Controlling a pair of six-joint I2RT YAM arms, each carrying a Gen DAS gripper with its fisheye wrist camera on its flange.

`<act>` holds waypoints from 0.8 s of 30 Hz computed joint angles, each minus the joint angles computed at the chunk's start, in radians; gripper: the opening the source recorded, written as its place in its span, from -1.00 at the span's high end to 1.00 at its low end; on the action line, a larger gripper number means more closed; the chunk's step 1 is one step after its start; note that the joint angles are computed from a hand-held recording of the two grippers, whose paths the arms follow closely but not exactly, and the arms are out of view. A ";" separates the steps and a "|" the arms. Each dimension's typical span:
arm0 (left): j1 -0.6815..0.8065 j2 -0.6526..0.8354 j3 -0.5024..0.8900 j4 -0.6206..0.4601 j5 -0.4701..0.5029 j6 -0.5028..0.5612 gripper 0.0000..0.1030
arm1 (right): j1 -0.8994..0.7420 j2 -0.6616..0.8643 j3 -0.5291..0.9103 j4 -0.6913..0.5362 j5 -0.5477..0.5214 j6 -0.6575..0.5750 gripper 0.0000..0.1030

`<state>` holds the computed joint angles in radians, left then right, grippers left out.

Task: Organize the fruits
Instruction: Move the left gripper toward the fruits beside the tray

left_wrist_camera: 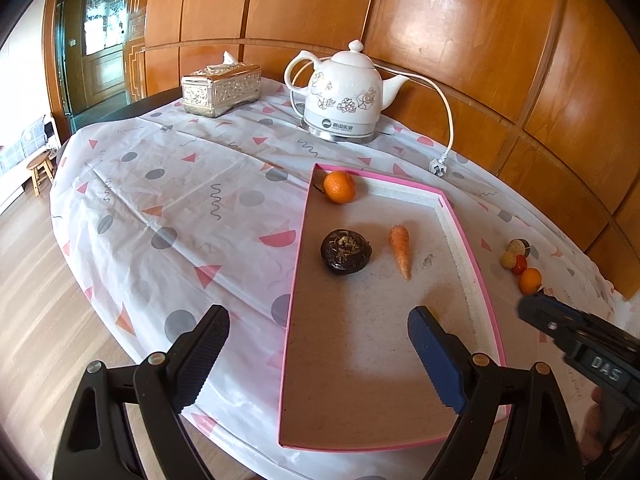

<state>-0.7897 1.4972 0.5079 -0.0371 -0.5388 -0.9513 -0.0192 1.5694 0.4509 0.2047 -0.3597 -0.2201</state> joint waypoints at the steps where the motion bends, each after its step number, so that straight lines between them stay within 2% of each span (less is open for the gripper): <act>1: -0.002 0.001 0.002 -0.001 0.000 0.000 -0.78 | -0.022 -0.015 -0.016 0.007 0.001 -0.003 0.21; 3: -0.007 -0.002 0.002 -0.002 -0.004 0.001 -0.81 | -0.064 -0.045 -0.058 0.039 0.014 -0.012 0.17; 7: -0.027 0.002 0.017 -0.016 -0.015 0.002 -0.83 | -0.140 -0.081 -0.129 0.106 0.043 -0.039 -0.11; 12: -0.061 0.008 0.040 -0.032 -0.034 0.015 -0.83 | -0.254 -0.100 -0.223 0.252 0.073 -0.090 -0.11; 17: -0.095 0.014 0.062 -0.041 -0.059 0.034 -0.83 | -0.420 -0.130 -0.294 0.384 0.027 -0.131 -0.11; 20: -0.119 0.020 0.078 -0.045 -0.083 0.047 -0.83 | -0.492 -0.122 -0.295 0.399 0.047 -0.160 -0.11; 24: -0.151 0.024 0.092 -0.040 -0.112 0.072 -0.83 | -0.613 -0.022 -0.218 0.327 0.001 -0.197 -0.11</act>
<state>-0.9406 1.5208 0.6000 -0.0767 -0.6510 -0.8792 -0.6320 1.5476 0.2328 0.5320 -0.3587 -0.4175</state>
